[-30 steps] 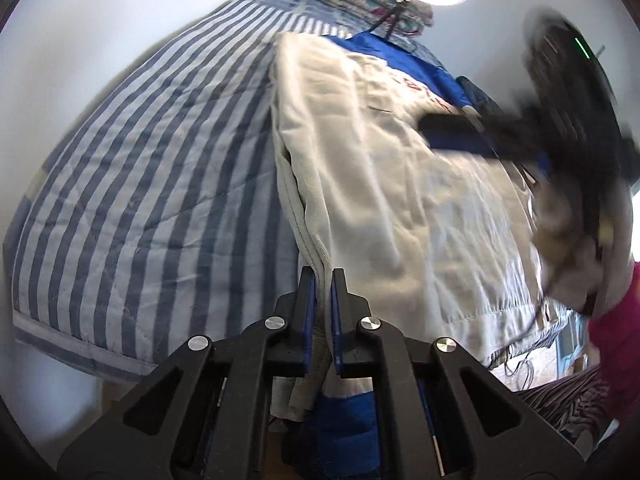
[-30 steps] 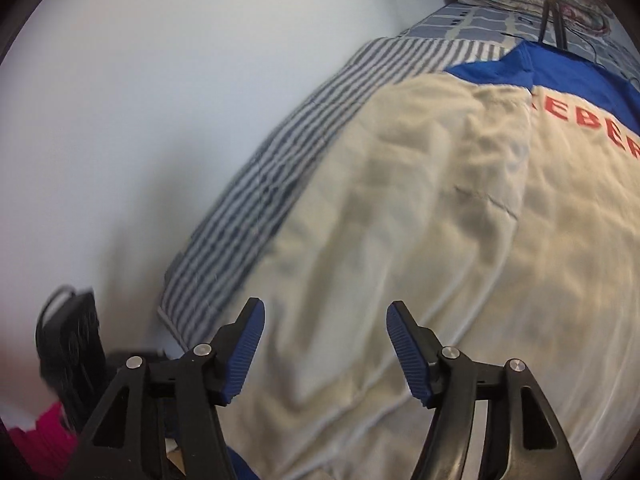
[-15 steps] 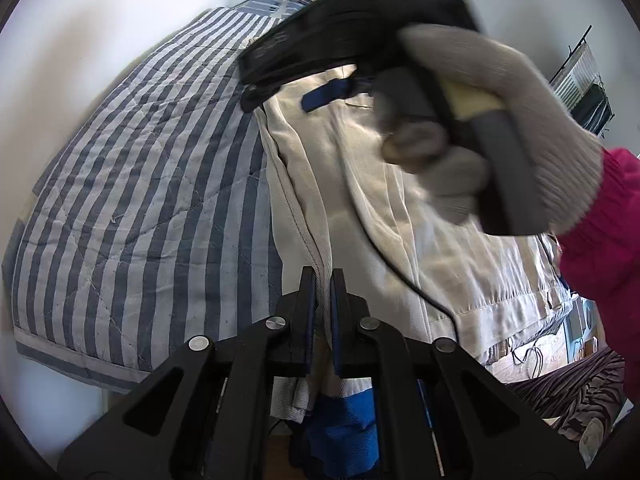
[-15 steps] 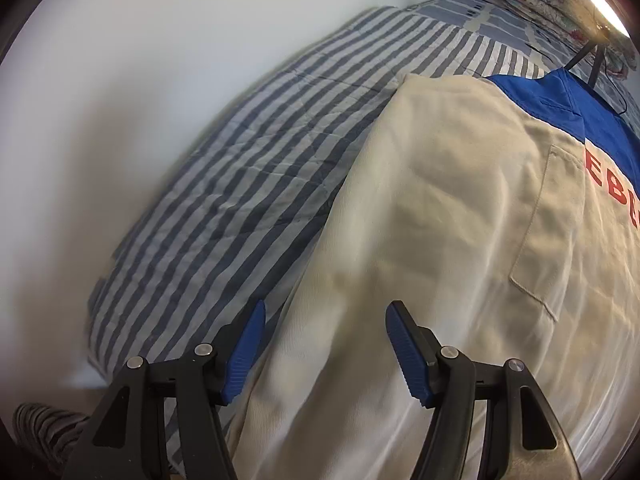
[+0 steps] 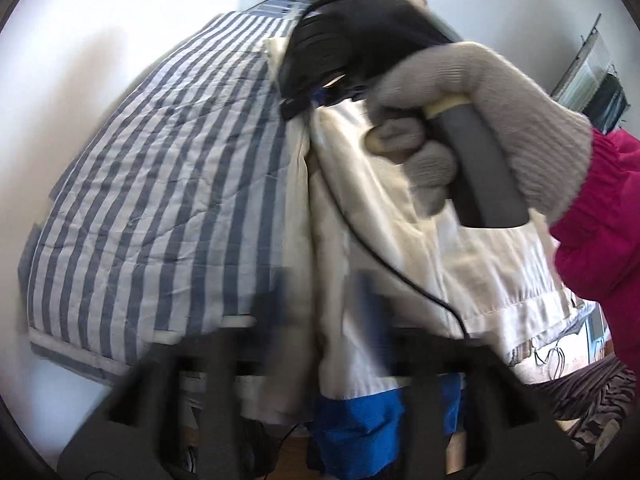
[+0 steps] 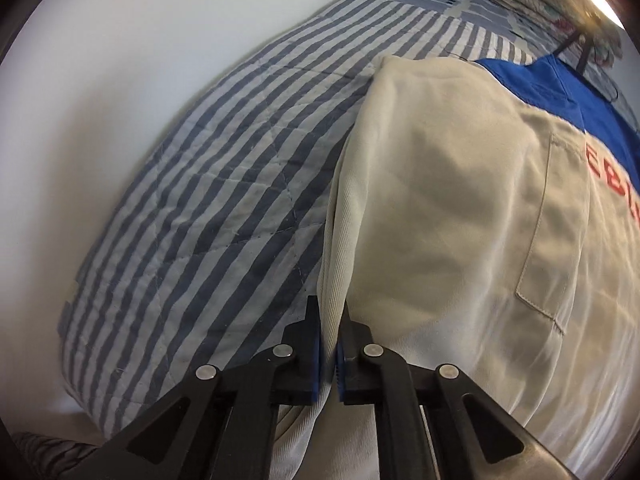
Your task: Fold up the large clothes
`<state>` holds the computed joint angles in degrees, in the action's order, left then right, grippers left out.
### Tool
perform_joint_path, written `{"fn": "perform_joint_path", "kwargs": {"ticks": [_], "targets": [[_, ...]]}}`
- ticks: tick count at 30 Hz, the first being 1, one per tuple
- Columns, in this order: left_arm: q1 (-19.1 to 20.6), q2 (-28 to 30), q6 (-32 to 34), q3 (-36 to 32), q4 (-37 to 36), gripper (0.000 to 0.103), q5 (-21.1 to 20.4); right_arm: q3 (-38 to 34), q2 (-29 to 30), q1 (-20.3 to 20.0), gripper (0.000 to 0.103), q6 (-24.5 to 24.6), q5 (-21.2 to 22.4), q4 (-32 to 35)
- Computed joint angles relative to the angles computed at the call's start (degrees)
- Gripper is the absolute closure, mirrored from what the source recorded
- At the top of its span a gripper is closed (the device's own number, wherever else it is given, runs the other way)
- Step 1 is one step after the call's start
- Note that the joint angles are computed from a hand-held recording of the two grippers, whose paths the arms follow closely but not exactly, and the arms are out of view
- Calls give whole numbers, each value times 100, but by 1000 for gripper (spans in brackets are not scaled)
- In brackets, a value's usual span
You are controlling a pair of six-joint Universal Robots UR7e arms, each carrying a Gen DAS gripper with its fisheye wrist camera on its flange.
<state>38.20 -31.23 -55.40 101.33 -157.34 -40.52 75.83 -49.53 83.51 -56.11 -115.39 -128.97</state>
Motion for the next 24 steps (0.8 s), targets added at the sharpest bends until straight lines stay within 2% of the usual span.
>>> {"fn": "perform_joint_path", "kwargs": {"ticks": [2, 3, 4, 6, 8, 14, 19, 24], "targets": [[37, 10, -77, 34, -38, 27, -101, -173, -23, -79, 100, 143, 277, 322], [69, -18, -20, 66, -54, 37, -202, -236, -40, -113, 100, 186, 383, 435], [95, -8, -17, 35, 63, 61, -329, -258, -79, -147, 100, 223, 492, 537], [83, 0, -32, -19, 269, 86, -359, -426, -82, -210, 100, 300, 714, 793], [27, -40, 70, 25, 116, 86, -344, -550, -116, -275, 101, 373, 902, 1013], [-340, 76, 371, -308, 469, 87, 124, -1134, -170, -498, 101, 582, 1704, 1866], [-538, 332, 752, -796, 789, 88, 302, -1580, -288, -731, 101, 502, 2399, 2446], [-668, 843, 1348, -1621, 1232, 88, 369, -2494, -153, -1091, 101, 680, 2985, 3166]]}}
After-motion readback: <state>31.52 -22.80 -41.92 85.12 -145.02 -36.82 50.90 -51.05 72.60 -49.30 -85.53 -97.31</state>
